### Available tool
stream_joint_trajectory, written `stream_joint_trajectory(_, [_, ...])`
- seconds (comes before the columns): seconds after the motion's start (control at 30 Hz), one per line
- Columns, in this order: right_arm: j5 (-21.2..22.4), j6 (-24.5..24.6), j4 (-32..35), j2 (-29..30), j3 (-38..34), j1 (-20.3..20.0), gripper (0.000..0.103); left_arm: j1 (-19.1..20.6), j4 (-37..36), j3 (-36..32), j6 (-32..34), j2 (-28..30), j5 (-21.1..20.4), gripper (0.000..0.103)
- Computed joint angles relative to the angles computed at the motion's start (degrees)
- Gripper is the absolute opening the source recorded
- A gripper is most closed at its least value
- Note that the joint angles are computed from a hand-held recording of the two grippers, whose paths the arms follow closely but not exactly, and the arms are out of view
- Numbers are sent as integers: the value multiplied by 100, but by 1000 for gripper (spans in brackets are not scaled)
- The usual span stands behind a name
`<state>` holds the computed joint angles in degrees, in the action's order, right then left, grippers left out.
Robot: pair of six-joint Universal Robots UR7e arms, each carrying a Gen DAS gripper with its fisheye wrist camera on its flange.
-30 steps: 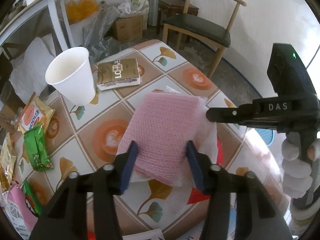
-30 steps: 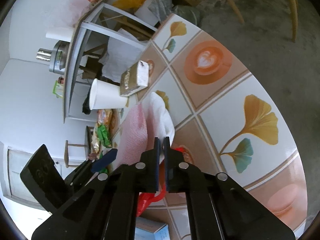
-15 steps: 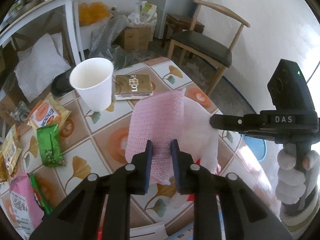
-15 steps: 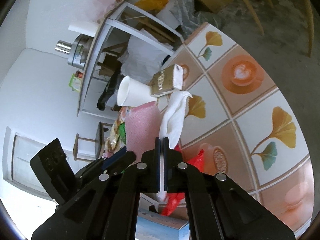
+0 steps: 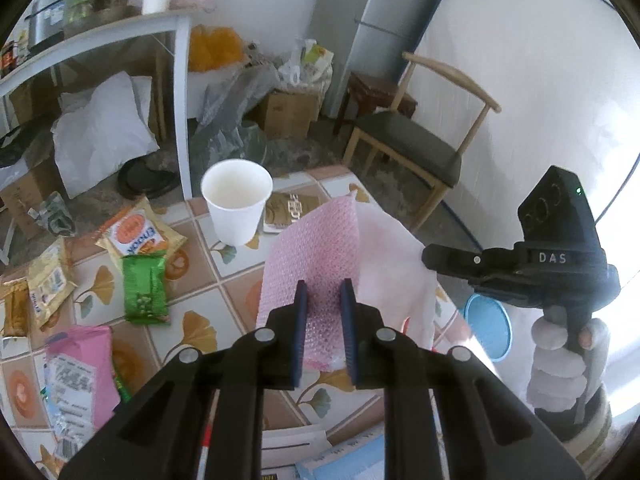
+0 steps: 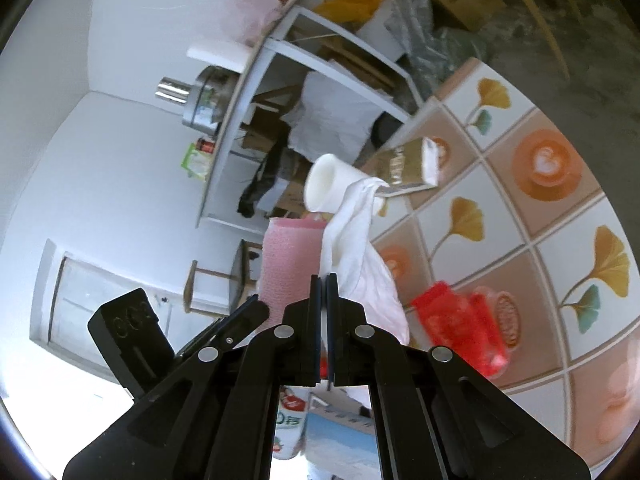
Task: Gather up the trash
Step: 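Carry the sponge and tissue with both grippers to the blue wastebasket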
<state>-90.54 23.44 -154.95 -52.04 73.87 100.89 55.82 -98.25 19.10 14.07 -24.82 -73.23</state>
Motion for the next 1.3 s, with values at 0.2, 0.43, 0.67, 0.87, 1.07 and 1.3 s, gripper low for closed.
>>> stream_joint_trajectory(0.2, [81,-104,-68,-48,-29,129,1,-71,-350,544,-85,-458,-167,15])
stream_joint_trajectory(0.43, [-7,-264,-347,-283,177,367,1,-202,-695,1220,-186,-1009,-411,15])
stream_joint_trajectory(0.67, [-199,-366,-932,-772,775,507,1,-411,-916,1931,-145,-1427,-649,15])
stream_joint_trajectory(0.87, [-444,-279,-1499,-1379,1561,501,1,-639,-969,2411,-153,-1565,-918,15])
stream_joint_trajectory(1.07, [-850,-114,-2070,-2150,2485,427,1,-878,-885,2719,-124,-1478,-1277,15])
stream_joint_trajectory(1.3, [-1465,198,-2539,-3201,3547,264,1,-1185,-557,2617,-221,-954,-1823,15])
